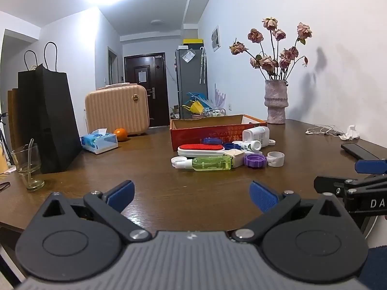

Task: Organize rigid objects

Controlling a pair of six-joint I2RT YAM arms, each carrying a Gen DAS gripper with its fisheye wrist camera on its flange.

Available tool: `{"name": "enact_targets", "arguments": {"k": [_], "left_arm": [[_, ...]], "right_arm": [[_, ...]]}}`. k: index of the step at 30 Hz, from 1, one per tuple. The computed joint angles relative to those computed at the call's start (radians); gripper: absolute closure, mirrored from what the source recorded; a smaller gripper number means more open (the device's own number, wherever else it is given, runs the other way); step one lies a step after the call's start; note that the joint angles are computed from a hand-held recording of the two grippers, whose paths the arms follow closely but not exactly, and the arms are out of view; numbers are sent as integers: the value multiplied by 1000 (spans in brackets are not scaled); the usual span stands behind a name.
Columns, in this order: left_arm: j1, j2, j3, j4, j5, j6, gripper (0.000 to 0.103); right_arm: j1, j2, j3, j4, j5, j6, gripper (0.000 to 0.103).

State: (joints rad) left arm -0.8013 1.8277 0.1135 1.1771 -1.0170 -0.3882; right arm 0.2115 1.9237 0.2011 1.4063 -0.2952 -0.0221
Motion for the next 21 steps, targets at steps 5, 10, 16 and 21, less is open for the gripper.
{"name": "enact_targets", "arguments": {"k": [5, 10, 16, 21], "left_arm": [[4, 7, 3, 0, 4, -3, 0], [9, 17, 9, 1, 9, -6, 0], [9, 16, 9, 3, 12, -2, 0], [2, 27, 7, -1, 11, -16, 0]], "right_arm": [[-7, 0, -3, 5, -7, 5, 0], [-11, -10, 3, -21, -14, -1, 0], [-12, -3, 7, -19, -7, 6, 0], [-9, 2, 8, -18, -7, 5, 0]]}}
